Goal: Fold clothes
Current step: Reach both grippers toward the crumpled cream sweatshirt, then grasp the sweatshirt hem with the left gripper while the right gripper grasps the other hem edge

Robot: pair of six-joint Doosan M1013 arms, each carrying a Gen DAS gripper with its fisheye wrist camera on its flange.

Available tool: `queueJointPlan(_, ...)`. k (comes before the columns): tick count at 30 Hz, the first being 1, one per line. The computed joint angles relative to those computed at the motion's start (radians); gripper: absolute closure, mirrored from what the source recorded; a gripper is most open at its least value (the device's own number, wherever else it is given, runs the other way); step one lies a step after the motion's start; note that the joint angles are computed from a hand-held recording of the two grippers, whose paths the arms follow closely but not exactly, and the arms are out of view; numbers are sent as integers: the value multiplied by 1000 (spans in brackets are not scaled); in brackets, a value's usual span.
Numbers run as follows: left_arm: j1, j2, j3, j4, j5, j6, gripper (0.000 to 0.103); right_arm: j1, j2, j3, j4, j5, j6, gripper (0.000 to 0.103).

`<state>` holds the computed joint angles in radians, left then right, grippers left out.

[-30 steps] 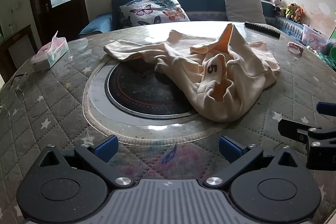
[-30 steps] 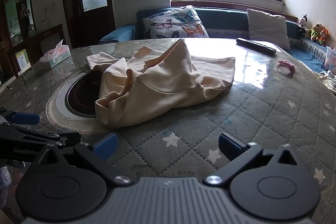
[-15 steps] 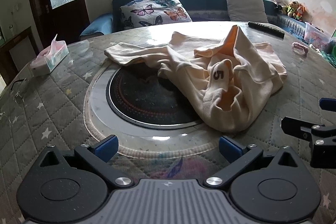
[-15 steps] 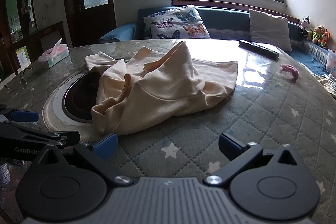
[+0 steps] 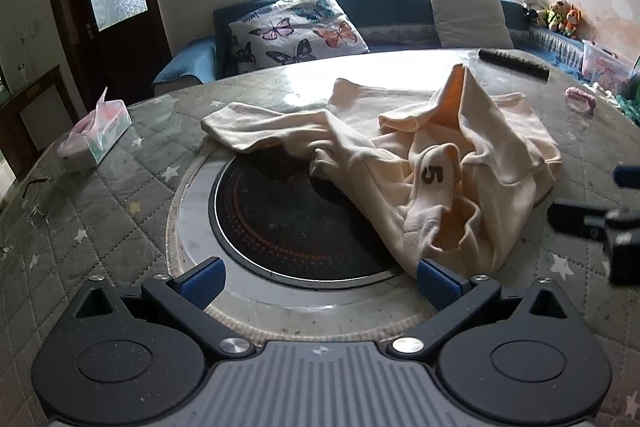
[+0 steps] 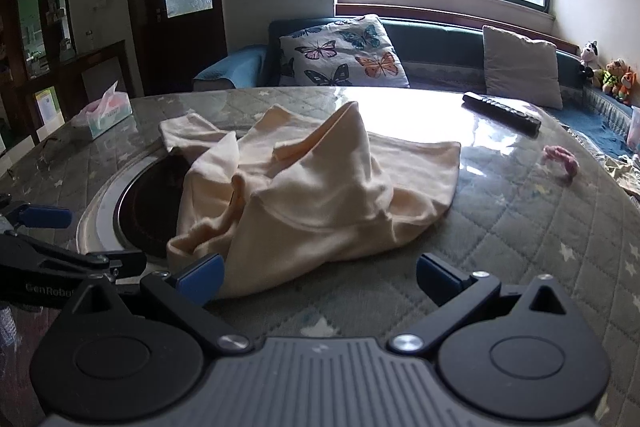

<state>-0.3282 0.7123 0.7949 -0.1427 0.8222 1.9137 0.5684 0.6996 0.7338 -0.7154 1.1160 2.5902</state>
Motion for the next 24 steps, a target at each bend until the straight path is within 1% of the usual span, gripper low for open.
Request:
queueJointPlan(4, -1, 27, -48, 11, 35, -14, 0, -17, 9, -22, 13, -2, -13, 0)
queueJointPlan(8, 2, 47, -87, 14, 48, -26, 0, -37, 22, -56, 31, -6, -32, 1)
queueJointPlan(10, 2, 57, -106, 21, 50, -34, 0, -51, 43, -100, 37, 8, -50, 4)
queueJointPlan(12, 3, 65, -121, 28, 54, -40, 0, -66, 65, -143, 50, 12, -75, 5)
queueJointPlan(13, 4, 69, -130, 32, 56, -43, 1, -71, 74, -162, 57, 16, -85, 7)
queueJointPlan(16, 7, 83, -156, 32, 67, -53, 1, -93, 121, -252, 90, 28, -142, 10)
queueJointPlan(17, 8, 90, -167, 33, 73, -56, 1, -97, 140, -286, 93, 38, -158, 12)
queueJointPlan(18, 8, 95, -177, 33, 78, -58, 3, -101, 154, -312, 97, 47, -168, 17)
queueJointPlan(19, 9, 102, -191, 32, 87, -59, 4, -108, 185, -368, 110, 68, -185, 20)
queueJointPlan(21, 10, 120, -228, 26, 111, -68, 8, -122, 230, -449, 143, 95, -202, 24)
queueJointPlan(22, 11, 129, -247, 19, 122, -70, 9, -126, 246, -478, 156, 106, -210, 31)
queueJointPlan(23, 12, 140, -270, 11, 135, -72, 10, -134, 280, -540, 178, 135, -231, 36)
queueJointPlan(24, 12, 153, -297, 6, 145, -73, 11, -139, 315, -607, 198, 170, -255, 44)
